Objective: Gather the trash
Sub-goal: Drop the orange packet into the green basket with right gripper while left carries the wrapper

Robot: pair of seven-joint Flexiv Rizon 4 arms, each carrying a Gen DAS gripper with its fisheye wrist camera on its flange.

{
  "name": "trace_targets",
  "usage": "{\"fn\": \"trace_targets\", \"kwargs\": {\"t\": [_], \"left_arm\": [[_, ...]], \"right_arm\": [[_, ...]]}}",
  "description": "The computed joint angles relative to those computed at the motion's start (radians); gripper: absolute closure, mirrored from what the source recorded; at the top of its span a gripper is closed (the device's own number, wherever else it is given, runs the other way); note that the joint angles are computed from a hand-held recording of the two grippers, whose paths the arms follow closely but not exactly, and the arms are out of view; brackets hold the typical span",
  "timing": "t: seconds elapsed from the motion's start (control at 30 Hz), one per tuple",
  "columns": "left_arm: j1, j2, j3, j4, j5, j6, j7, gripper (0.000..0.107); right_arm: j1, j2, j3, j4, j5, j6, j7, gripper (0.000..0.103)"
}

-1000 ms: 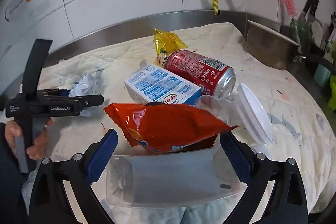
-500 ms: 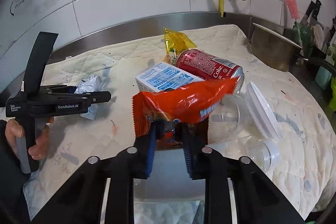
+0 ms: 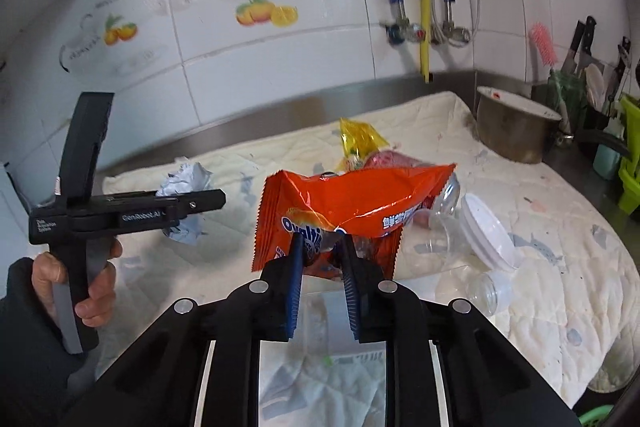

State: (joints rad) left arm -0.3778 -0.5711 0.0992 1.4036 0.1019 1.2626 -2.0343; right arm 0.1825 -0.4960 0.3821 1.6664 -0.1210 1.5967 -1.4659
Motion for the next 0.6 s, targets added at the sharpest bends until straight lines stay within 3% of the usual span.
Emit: {"fn": "trace_targets", "kwargs": {"t": [0.13, 0.43, 0.6], "left_arm": [[-0.032, 0.033, 0.021, 0.022, 0.04, 0.006, -0.023, 0.053], [-0.06, 0.076, -0.004, 0.051, 0.068, 0.024, -0.024, 0.053], [-0.065, 0.088, -0.025, 0.073, 0.07, 0.031, -0.009, 0.053]], "right_arm": [[-0.027, 0.048, 0.031, 0.061, 0.02, 0.04, 0.001, 0.086], [0.013, 0.137, -0.027, 0.216, 0.003, 0.081, 0.075, 0.091], [0.034, 0.178, -0.055, 0.319, -0.012, 0.156, 0.117, 0.093]]}}
